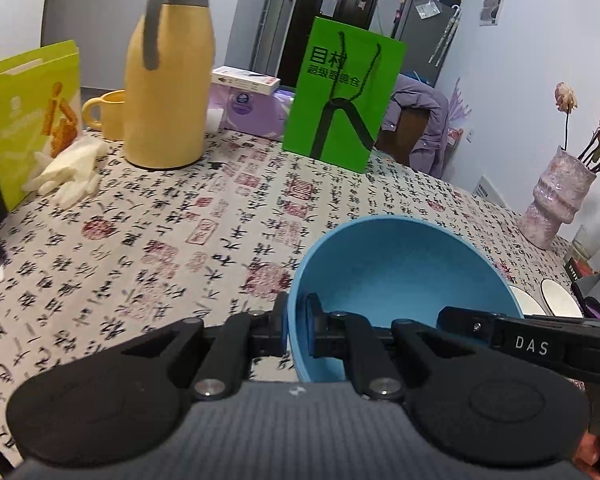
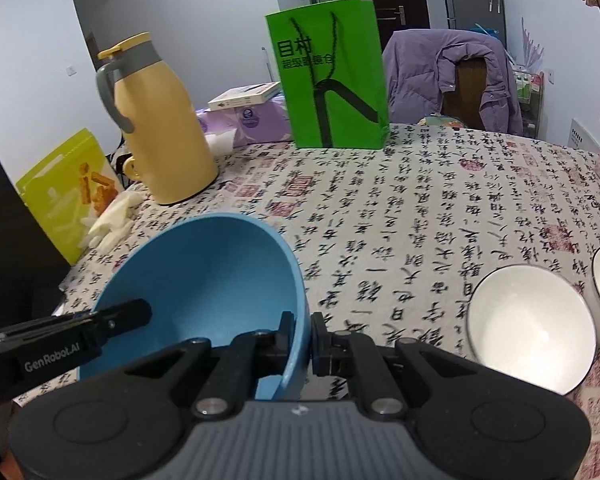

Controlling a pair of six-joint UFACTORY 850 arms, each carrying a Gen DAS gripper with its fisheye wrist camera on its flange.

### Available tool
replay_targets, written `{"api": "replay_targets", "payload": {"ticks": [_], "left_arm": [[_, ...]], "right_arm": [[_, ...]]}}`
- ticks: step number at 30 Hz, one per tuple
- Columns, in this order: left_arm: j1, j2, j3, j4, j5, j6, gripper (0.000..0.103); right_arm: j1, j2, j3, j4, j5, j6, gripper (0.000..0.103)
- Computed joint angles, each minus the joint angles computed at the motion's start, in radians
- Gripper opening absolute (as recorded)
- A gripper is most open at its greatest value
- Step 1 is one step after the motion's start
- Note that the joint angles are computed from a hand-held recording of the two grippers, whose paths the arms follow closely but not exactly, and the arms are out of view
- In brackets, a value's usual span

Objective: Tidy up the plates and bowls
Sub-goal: 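Lift the blue bowl with both grippers and carry it away from the plates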

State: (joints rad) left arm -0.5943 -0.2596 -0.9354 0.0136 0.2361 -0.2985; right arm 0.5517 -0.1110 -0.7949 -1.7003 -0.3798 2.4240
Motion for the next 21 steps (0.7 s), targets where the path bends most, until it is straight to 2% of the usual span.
{"api": "replay_targets", "payload": {"ticks": [9, 21], "left_arm": [[0.047, 0.080, 0.089, 0.058, 0.042, -0.048, 0.008], [0.113, 0.173, 0.192, 0.041, 0.071, -0.022, 0.008]], "right_arm": [[0.072, -0.025, -0.036, 0.038, -0.034, -0.003, 0.008], [0.149, -0.082, -0.099, 0.025, -0.051, 0.040, 0.008]]}}
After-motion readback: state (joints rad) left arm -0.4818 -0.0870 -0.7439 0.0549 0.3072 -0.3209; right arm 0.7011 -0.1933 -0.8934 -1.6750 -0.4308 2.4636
